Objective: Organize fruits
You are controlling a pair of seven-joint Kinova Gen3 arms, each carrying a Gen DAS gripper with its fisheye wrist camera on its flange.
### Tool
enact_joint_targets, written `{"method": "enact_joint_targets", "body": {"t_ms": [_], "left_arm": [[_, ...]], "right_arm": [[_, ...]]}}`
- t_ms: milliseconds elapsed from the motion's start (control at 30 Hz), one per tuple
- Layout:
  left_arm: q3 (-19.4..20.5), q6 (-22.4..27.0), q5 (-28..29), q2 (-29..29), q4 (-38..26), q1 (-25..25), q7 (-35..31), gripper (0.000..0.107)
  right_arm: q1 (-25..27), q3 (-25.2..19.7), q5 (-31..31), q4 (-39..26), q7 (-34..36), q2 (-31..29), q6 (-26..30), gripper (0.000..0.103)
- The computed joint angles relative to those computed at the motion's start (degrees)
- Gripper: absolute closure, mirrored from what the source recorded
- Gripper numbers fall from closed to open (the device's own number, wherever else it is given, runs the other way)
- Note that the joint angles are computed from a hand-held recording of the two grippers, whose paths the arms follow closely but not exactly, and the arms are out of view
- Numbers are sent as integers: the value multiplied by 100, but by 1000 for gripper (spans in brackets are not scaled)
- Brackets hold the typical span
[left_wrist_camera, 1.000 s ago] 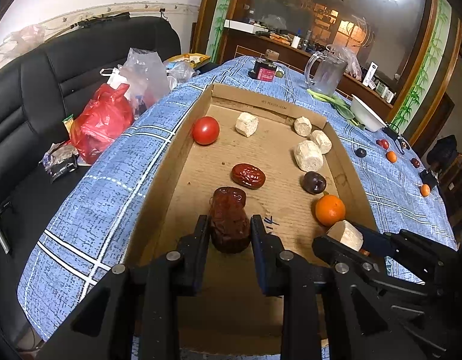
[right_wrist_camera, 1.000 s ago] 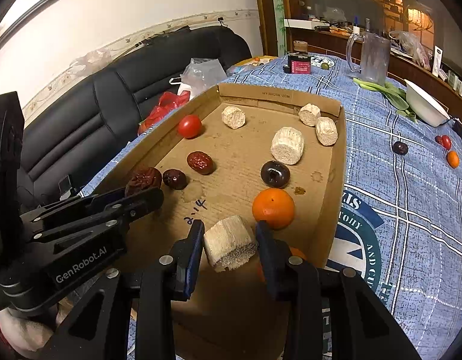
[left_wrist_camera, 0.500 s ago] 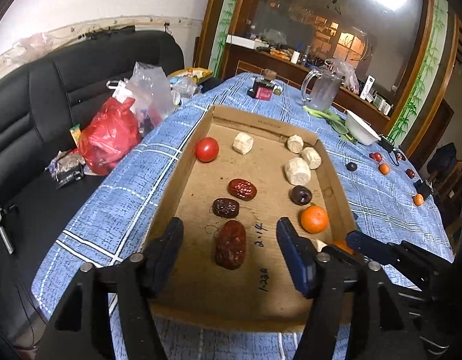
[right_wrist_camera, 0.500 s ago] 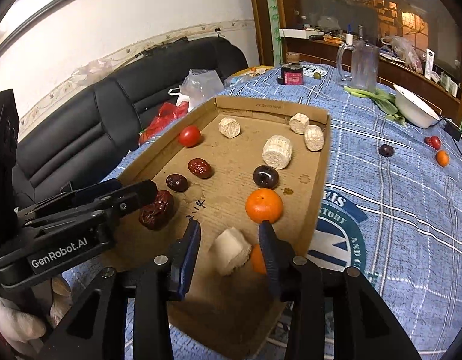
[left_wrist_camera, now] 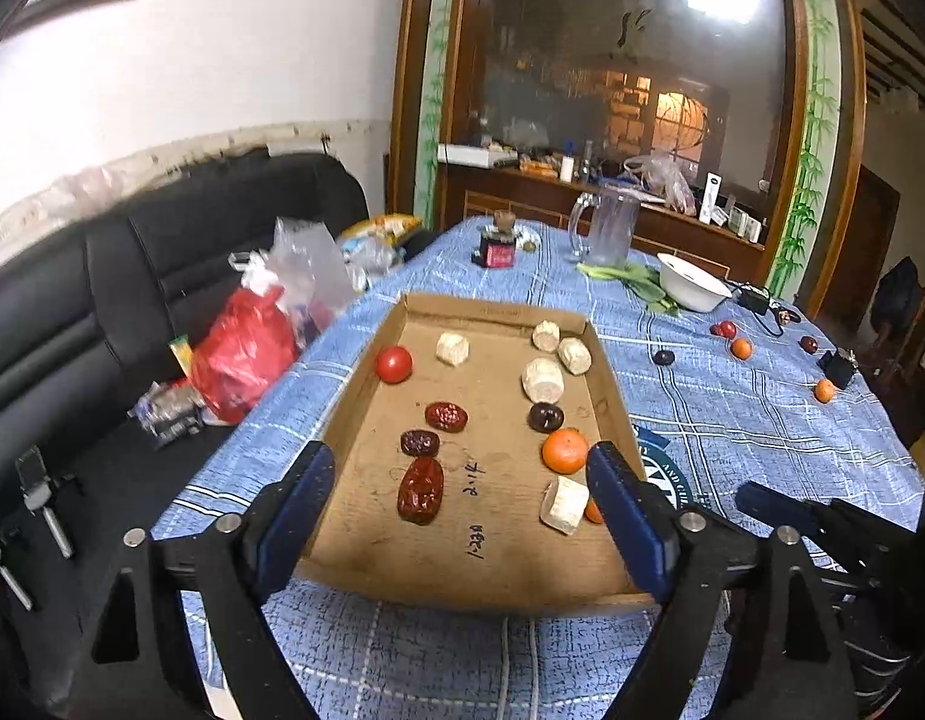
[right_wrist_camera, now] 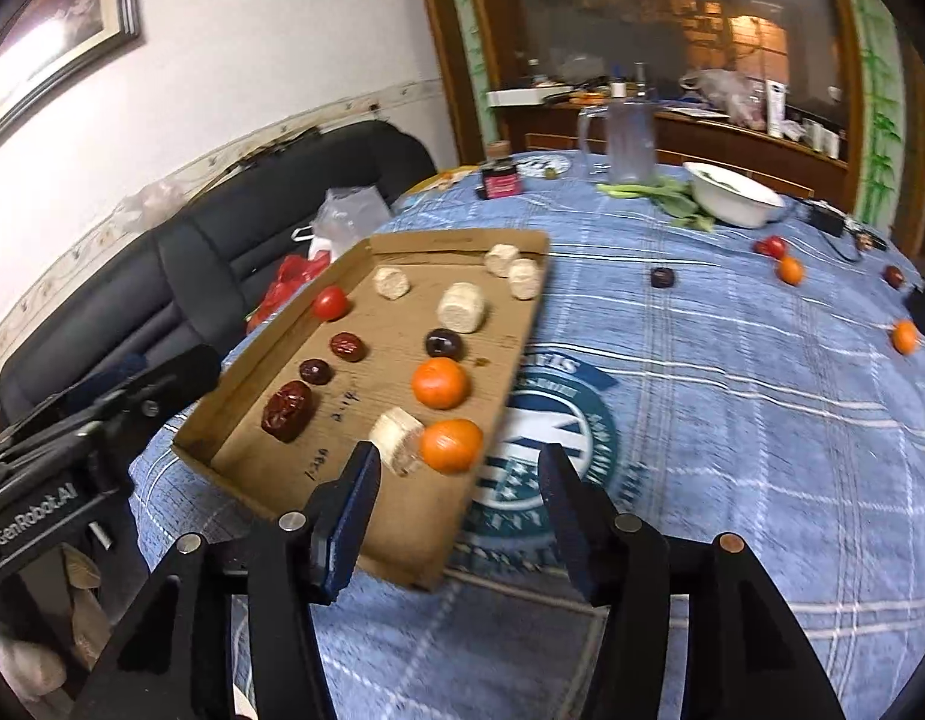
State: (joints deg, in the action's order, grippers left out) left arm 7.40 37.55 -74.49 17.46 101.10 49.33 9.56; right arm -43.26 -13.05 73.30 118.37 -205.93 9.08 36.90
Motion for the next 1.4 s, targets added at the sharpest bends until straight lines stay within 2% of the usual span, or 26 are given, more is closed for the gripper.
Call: {"method": "enact_joint_targets", "body": {"t_ms": [100,200,233,300,367,533,967,1400], "left_arm": [[-329,699,-341,73,-26,672,428,6],[-584,1398,-319,225,-160,1242,510,5],[-485,1607,-381,267,-166,1258,569,5],[-15,1966,-496,340,-180,1025,645,5],[284,2093,-462,381,-195,842,662,5],[320,1982,-218,400,-212,807,572,5],[170,1132,502,411,-343,575,-38,5],[-68,910,880,464,-449,620,-348,5]], "right_arm": [[-84,-67,56,157,-262,-115,173,39],[-115,-151,86,223,-356,-171,265,39],[-139,-184,92,232,-368,-176,309,39],[-202,-246,77,212,-342,-158,436,38],[-282,-289,113,211,-366,-121,564,34],[-390,-314,133,225,-405,-60,751,30],[-225,-233,86,409,-613,-73,450,28],[-172,-171,-237,366,-413,-47,589,27]]}}
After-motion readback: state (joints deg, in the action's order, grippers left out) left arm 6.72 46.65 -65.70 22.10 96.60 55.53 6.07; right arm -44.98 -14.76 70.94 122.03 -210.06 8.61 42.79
